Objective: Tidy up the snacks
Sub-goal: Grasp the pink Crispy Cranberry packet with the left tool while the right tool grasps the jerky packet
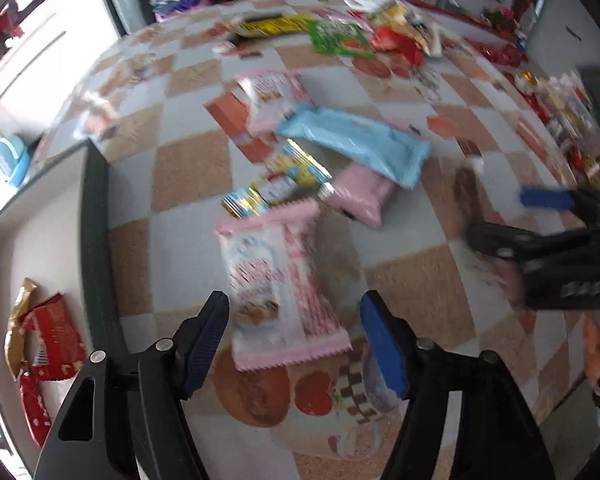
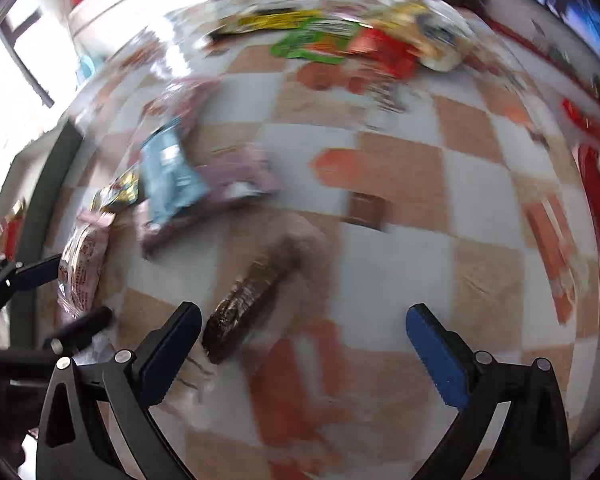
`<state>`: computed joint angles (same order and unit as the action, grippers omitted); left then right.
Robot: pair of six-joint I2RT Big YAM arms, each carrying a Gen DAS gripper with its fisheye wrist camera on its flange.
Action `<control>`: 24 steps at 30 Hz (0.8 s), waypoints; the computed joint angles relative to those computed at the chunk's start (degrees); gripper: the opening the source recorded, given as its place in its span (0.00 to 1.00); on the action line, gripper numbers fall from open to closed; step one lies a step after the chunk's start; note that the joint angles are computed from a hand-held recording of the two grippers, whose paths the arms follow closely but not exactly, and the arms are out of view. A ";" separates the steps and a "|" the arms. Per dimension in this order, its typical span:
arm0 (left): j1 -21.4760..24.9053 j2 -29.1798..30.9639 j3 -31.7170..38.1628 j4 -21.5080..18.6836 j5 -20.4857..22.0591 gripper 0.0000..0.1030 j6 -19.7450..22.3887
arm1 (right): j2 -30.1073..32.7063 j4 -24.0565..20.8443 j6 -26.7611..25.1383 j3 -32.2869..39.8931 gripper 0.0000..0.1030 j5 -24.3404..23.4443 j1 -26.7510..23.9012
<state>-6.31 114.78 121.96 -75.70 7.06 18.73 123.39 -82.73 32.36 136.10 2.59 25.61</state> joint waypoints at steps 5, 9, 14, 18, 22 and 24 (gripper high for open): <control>0.16 4.65 6.83 -4.37 -0.87 0.73 -5.59 | -0.23 -0.06 1.75 0.39 1.00 -2.60 -1.06; -0.56 5.54 7.98 -4.67 -3.20 0.78 -7.94 | 6.18 -7.62 -0.42 11.08 1.00 1.91 0.79; -0.97 5.33 6.88 -2.46 -3.82 0.83 -9.99 | 7.42 -8.71 -2.92 12.52 1.00 6.03 2.38; -0.87 5.66 7.25 -2.39 -3.60 0.83 -11.04 | 6.21 -7.84 -3.71 10.33 1.00 5.94 2.55; -1.00 3.53 4.70 -0.75 -3.00 0.40 -9.56 | 2.96 -5.90 -5.74 6.83 0.43 5.85 3.26; -0.81 3.22 4.53 -1.77 -1.65 0.40 -9.77 | 3.63 -6.81 -5.76 8.35 0.43 4.45 3.23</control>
<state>-7.12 118.00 126.49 -77.47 5.41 8.96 127.02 -89.55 26.60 144.46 7.04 28.84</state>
